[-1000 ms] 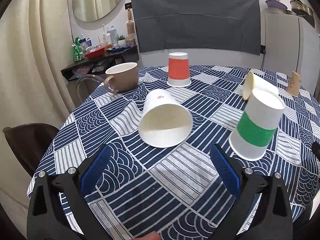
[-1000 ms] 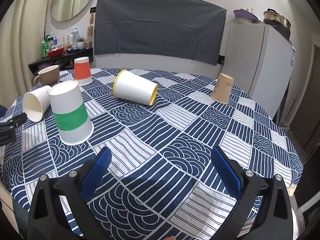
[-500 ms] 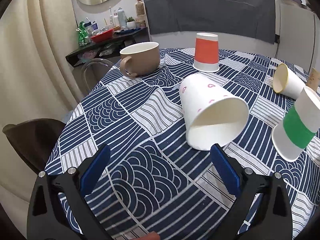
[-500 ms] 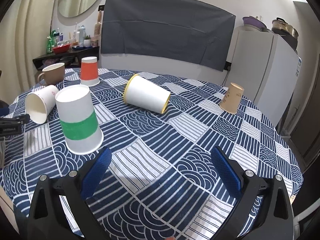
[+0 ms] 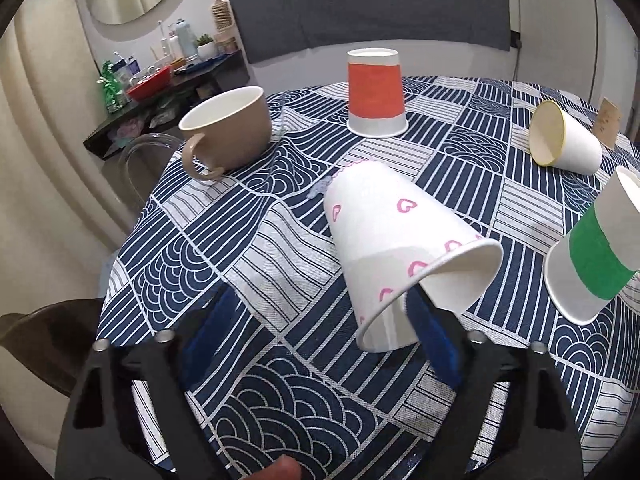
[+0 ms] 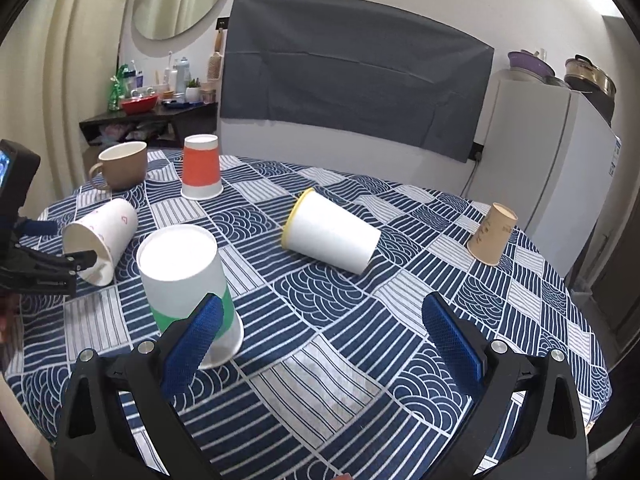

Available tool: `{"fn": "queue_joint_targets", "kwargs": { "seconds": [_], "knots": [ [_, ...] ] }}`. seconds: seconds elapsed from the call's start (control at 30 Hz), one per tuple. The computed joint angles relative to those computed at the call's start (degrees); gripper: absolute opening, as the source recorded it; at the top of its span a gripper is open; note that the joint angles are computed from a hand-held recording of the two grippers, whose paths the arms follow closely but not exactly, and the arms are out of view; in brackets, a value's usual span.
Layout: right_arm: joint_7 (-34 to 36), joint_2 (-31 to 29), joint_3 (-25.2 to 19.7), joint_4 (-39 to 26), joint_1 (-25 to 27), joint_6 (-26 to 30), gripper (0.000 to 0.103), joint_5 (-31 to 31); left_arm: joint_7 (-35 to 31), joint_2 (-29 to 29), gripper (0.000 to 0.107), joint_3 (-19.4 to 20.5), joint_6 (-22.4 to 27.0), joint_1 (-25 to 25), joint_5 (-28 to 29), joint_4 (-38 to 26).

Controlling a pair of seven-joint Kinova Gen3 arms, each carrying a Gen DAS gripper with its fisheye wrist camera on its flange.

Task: Flip cup upside down
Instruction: 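Move the left gripper toward the rim of the lying pink-heart cup, then close the left gripper on the heart cup's rim and lift it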

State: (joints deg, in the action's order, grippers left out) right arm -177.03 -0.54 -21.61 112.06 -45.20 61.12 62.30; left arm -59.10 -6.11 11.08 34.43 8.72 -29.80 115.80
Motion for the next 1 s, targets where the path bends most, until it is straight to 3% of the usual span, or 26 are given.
{"fn": "queue_joint_targets", "kwargs": {
  "seconds": [0.03, 0.07, 0.1, 0.4, 0.6, 1.0],
  "knots": [
    [0.13, 0.04, 0.15, -0.11, 0.13, -0.36, 0.096, -0.14, -0.73, 0.01, 0.071, -0.17, -0.13, 0.13, 0.52, 0.02],
    [0.33, 0.12, 0.30, -0.29, 0.27, -0.72, 0.096, -0.28, -1.71, 0.34, 0.052, -0.31, 0.16, 0.31, 1.26, -0.27],
    [0.60, 0.19, 0.53, -0.43, 0.50, -1.26, 0.096, -0.57, -2.50, 0.74, 0.041, -0.21, 0.67, 0.20, 2.04, -0.67],
    [1.63, 0.12, 0.79, 0.16, 0.81, -2.86, 0.096, -1.56, 3.18, 0.63, 0.015, 1.30, 1.69, 2.14, -2.03, 0.12],
    [1.07, -1.81, 0.17, 1.73, 1.42, -3.44, 0.096, -2.41, 9.22, -1.27, 0.006, 4.43, 4.02, 3.27, -6.06, 0.91],
    [0.94, -6.04, -3.66, 4.34, 2.91, -2.33, 0.096, -3.65, 19.20, -4.78, 0.005, 10.89, 8.81, 7.39, -11.17, 3.81]
  ]
}}
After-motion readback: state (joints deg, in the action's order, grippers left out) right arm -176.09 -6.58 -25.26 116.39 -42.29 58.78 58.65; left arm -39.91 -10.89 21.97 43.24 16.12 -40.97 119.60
